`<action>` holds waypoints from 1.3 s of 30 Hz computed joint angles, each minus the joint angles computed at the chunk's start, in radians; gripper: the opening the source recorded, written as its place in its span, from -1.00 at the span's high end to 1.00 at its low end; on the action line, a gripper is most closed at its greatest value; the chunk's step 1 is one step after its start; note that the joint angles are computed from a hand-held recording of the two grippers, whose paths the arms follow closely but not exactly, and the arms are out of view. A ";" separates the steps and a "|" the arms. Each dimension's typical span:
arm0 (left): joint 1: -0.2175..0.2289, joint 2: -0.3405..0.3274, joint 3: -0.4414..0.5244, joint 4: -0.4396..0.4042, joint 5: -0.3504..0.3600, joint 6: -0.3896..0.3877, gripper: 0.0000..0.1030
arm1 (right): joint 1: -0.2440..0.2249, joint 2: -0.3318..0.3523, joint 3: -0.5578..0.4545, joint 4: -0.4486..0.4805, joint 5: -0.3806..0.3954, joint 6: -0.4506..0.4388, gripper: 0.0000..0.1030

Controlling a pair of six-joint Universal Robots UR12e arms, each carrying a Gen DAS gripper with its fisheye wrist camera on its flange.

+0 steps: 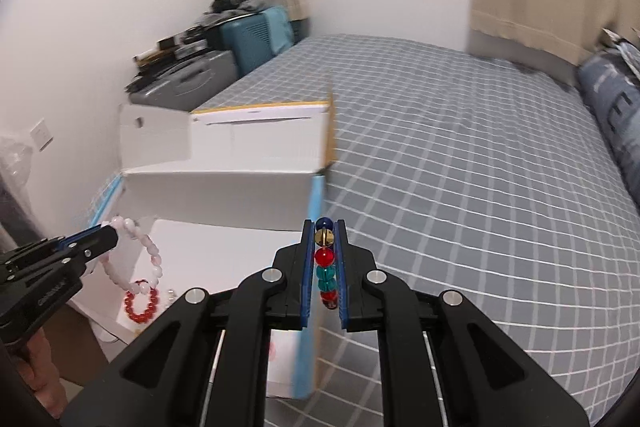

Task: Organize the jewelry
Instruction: 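Carry the pink and multicolour bracelets over the white box with both grippers, then open both grippers to drop the pink and multicolour bracelets into the box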

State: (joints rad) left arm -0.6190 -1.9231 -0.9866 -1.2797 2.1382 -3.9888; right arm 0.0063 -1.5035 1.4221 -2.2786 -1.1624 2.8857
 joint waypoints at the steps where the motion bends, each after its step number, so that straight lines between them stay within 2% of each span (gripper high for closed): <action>1: 0.002 0.008 -0.012 -0.001 0.006 -0.007 0.81 | 0.010 0.002 0.000 0.001 0.003 -0.004 0.83; 9: 0.028 0.055 -0.096 0.000 -0.006 -0.042 0.81 | 0.071 0.026 -0.002 0.029 -0.015 -0.021 0.83; 13: 0.049 0.068 -0.134 0.007 -0.032 -0.035 0.81 | 0.102 0.050 -0.010 0.064 -0.078 -0.027 0.83; 17: 0.063 0.065 -0.142 -0.028 -0.052 -0.045 0.81 | 0.124 0.075 -0.020 0.106 -0.136 -0.025 0.83; 21: 0.079 0.063 -0.154 -0.049 -0.079 -0.049 0.81 | 0.136 0.085 -0.019 0.127 -0.158 -0.029 0.83; 28: 0.081 0.059 -0.159 -0.061 -0.061 -0.053 0.80 | 0.146 0.095 -0.026 0.141 -0.172 -0.020 0.79; 31: 0.084 0.062 -0.161 -0.076 -0.070 -0.072 0.74 | 0.144 0.091 -0.024 0.143 -0.164 -0.023 0.78; 33: 0.083 0.067 -0.161 -0.084 -0.072 -0.087 0.58 | 0.143 0.089 -0.023 0.140 -0.156 -0.024 0.53; 34: 0.079 0.071 -0.164 -0.081 -0.056 -0.091 0.36 | 0.141 0.084 -0.016 0.127 -0.152 -0.020 0.32; 35: 0.073 0.074 -0.166 -0.074 -0.038 -0.096 0.07 | 0.137 0.078 -0.009 0.114 -0.143 -0.015 0.22; 36: 0.068 0.079 -0.170 -0.065 -0.020 -0.102 -0.05 | 0.133 0.068 0.001 0.098 -0.135 -0.011 0.16; 38: 0.051 0.090 -0.178 -0.050 0.019 -0.108 -0.39 | 0.128 0.053 0.014 0.074 -0.129 -0.007 -0.18; 39: 0.045 0.094 -0.181 -0.044 0.031 -0.109 -0.43 | 0.124 0.044 0.023 0.058 -0.121 -0.002 -0.25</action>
State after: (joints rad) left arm -0.5738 -1.8293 -1.1679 -1.3234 2.1692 -4.0979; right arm 0.1302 -1.4591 1.4448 -2.2204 -1.2832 2.8833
